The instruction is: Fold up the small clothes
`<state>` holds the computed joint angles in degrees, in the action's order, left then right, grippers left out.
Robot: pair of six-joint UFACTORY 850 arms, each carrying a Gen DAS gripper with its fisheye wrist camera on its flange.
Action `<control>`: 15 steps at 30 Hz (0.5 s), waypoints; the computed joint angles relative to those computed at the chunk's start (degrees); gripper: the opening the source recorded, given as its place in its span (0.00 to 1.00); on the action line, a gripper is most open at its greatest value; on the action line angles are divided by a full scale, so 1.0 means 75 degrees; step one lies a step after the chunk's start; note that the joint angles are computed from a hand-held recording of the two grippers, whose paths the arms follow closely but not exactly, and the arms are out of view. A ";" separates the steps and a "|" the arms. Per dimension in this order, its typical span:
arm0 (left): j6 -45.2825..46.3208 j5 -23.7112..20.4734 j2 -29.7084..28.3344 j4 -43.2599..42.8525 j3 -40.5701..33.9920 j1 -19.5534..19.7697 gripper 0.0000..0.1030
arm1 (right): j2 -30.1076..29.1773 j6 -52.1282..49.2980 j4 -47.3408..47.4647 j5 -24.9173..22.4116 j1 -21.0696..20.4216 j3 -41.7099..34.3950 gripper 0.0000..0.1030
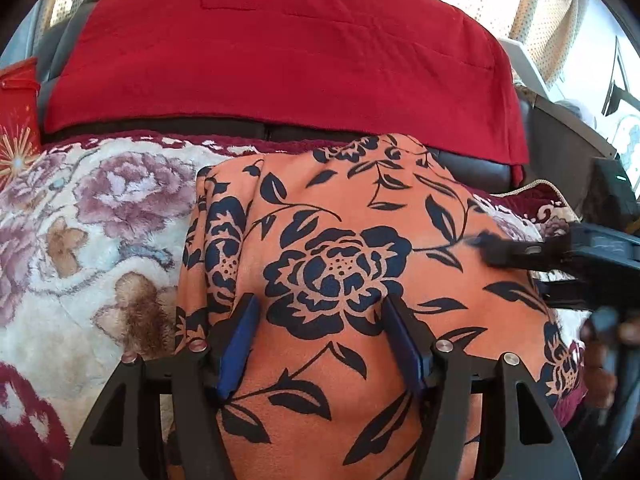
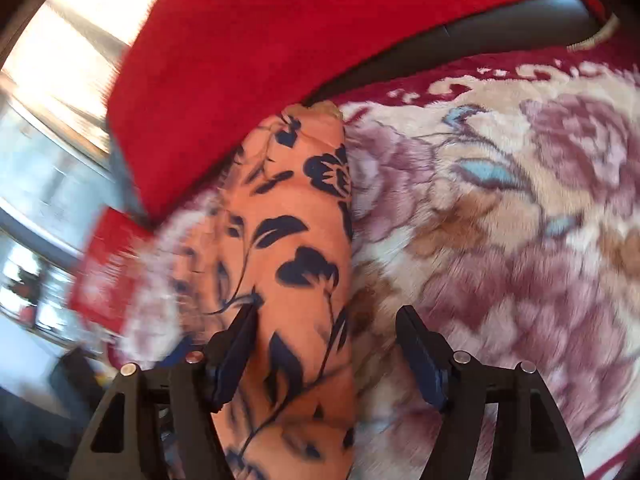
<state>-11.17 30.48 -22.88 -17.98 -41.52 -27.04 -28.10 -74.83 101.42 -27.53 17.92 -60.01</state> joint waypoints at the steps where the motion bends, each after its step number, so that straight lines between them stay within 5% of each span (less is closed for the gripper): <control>1: -0.0087 0.0013 0.0004 0.0105 0.0015 0.0019 0.63 | 0.0196 -0.0287 0.0106 -0.0224 -0.0012 0.0250 0.72; 6: -0.0235 0.0017 -0.0002 0.0194 0.0005 0.0046 0.63 | 0.0529 -0.0153 -0.0341 -0.1152 -0.0183 0.0949 0.69; 7: -0.0206 0.0022 -0.0011 0.0153 -0.0005 0.0039 0.63 | 0.0519 -0.0035 -0.0564 -0.0987 -0.0060 0.0942 0.48; 9: -0.0236 0.0052 -0.0011 0.0169 0.0009 0.0043 0.63 | 0.0929 -0.0575 -0.0614 -0.0029 0.0330 0.1100 0.33; 12: -0.0632 0.0137 0.0051 0.0601 0.0106 0.0136 0.63 | 0.1050 -0.0398 -0.0827 0.0861 0.0639 0.1027 0.32; 15: -0.1674 0.0239 0.0481 0.1502 0.0505 0.0321 0.63 | 0.0903 -0.0678 -0.0135 -0.0054 0.0239 0.1223 0.47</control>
